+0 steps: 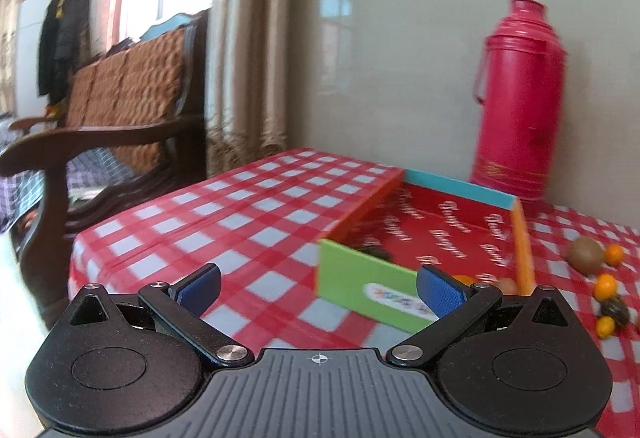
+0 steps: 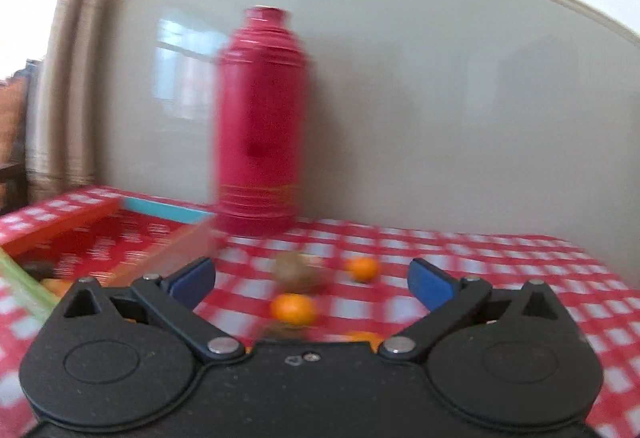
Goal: Organize fruits
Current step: 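Withdraw the right tool from the box while the left tool reaches the small yellow fruit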
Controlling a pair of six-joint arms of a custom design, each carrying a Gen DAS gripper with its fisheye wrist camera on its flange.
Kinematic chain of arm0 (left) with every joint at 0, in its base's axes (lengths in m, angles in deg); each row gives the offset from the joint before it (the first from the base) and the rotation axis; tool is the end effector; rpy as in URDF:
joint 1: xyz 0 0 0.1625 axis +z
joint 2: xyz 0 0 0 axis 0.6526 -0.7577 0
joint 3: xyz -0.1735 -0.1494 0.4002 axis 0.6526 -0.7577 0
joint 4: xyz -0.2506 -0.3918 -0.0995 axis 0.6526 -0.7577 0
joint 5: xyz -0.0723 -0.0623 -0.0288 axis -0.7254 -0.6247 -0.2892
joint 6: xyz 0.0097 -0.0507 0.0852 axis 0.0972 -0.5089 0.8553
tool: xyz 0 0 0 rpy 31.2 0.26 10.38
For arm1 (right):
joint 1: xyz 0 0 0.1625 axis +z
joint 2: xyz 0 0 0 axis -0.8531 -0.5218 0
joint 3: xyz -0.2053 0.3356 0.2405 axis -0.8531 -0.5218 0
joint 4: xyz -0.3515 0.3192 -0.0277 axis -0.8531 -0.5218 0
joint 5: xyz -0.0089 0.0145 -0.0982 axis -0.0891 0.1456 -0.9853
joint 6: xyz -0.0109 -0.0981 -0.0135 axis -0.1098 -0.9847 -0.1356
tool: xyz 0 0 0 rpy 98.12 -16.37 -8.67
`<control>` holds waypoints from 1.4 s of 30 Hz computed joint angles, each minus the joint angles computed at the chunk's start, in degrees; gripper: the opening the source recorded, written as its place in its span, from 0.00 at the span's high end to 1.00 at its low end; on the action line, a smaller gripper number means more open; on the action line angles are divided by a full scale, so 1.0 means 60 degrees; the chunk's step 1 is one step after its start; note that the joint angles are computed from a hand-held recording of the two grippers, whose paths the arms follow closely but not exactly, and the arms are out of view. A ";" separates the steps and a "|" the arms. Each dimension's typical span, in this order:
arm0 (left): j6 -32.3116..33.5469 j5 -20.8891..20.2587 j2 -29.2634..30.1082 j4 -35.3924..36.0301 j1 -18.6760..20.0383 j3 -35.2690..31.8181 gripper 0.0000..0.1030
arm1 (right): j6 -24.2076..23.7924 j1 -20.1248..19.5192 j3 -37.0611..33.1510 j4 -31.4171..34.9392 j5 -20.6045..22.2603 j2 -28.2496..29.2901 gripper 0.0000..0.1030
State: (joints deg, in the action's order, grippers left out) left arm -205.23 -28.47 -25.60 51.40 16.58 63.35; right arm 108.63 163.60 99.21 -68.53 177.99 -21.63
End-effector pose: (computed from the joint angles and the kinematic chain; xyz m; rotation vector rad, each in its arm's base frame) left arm -0.0092 -0.4127 0.1594 0.3410 1.9324 -1.3959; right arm 0.1849 -0.3962 -0.0185 0.4306 -1.7250 1.4838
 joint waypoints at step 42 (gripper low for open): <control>0.0183 0.2536 0.4425 0.2571 -0.1255 -0.2087 0.01 | -0.0373 -0.1639 0.1883 -0.4580 0.2355 -0.1315 0.06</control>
